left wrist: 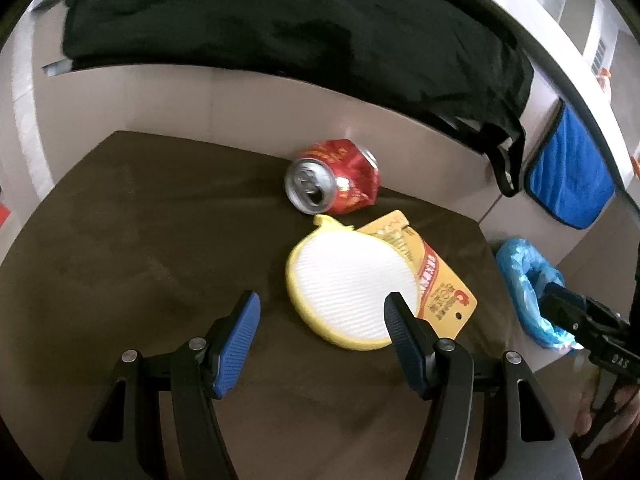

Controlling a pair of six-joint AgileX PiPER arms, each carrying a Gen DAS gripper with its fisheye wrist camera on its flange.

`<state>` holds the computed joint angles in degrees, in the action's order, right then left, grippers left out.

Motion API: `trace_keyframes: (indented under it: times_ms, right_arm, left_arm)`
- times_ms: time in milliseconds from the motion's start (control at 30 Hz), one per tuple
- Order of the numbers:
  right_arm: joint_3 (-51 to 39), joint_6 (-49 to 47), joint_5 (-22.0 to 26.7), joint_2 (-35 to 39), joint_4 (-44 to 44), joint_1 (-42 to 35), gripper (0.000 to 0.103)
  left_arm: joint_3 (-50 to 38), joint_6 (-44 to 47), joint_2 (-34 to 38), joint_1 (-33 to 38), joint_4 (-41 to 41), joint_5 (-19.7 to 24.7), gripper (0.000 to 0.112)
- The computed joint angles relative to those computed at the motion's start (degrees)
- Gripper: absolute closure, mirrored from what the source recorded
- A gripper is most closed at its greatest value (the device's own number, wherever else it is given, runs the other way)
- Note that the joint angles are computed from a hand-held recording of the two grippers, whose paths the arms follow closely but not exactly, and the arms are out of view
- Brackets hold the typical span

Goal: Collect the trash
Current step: 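Move both tools back to the table toward the yellow sponge and red can, then grasp the round yellow-rimmed sponge with the left tool while the right tool reaches toward the yellow card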

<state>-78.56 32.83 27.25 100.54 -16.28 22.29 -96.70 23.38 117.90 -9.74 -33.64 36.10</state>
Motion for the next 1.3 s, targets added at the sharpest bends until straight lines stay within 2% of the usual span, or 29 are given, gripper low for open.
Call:
trace_keyframes:
  times_ms: [100, 267, 400, 467, 600, 733, 767, 833, 933, 1000, 1167, 1300]
  right_arm:
    - [2.2, 0.1, -1.3, -0.9, 1.3, -1.4, 0.04]
    - [5.3, 1.1, -3.1, -1.9, 2.1, -3.0, 0.04]
    - [7.5, 0.4, -4.5, -2.8, 4.0, -4.5, 0.04]
    - [8.5, 0.1, -4.9, -3.4, 4.5, -5.2, 0.04]
    - [9.8, -0.4, -5.6, -4.1, 5.1, -6.1, 0.04]
    - [9.3, -2.3, -5.9, -3.3, 7.6, -6.5, 0.038]
    - [8.8, -3.3, -5.8, -2.7, 8.7, -6.4, 0.038]
    - [7.6, -4.3, -5.4, -1.7, 9.6, -5.6, 0.038]
    - [4.9, -5.0, -4.1, 0.3, 9.0, -3.7, 0.038]
    - [3.0, -5.1, -3.0, 1.7, 8.4, -2.6, 0.038]
    - [-3.9, -7.2, 1.0, 6.2, 8.5, 0.2, 0.038]
    - [-11.9, -7.9, 6.0, 10.9, 6.3, 2.9, 0.038]
  left_arm:
    - [-3.5, -2.7, 1.6, -2.4, 3.4, 1.1, 0.047]
    - [-7.5, -8.8, 3.9, -8.7, 14.9, 0.1, 0.047]
    - [-10.5, -19.1, 6.9, -14.0, 33.0, 0.4, 0.047]
    - [-9.9, -23.0, 7.3, -14.5, 38.5, -0.6, 0.047]
    - [-6.8, -25.9, 6.2, -11.7, 41.0, -2.8, 0.047]
    - [-4.6, -24.5, 5.1, -6.8, 37.1, -3.1, 0.047]
    - [-4.0, -22.8, 4.8, -5.4, 34.7, -3.4, 0.047]
    - [-2.9, -15.1, 4.2, -1.7, 24.3, -3.6, 0.047]
    - [-4.3, -4.2, 5.2, 4.2, 7.1, 1.6, 0.047]
    - [-5.4, -0.1, 6.2, 7.7, -0.4, 5.3, 0.047]
    - [-6.6, 4.0, 7.8, 12.1, -9.0, 9.4, 0.047]
    - [-14.4, 0.9, 11.9, 13.2, -9.4, 15.4, 0.047]
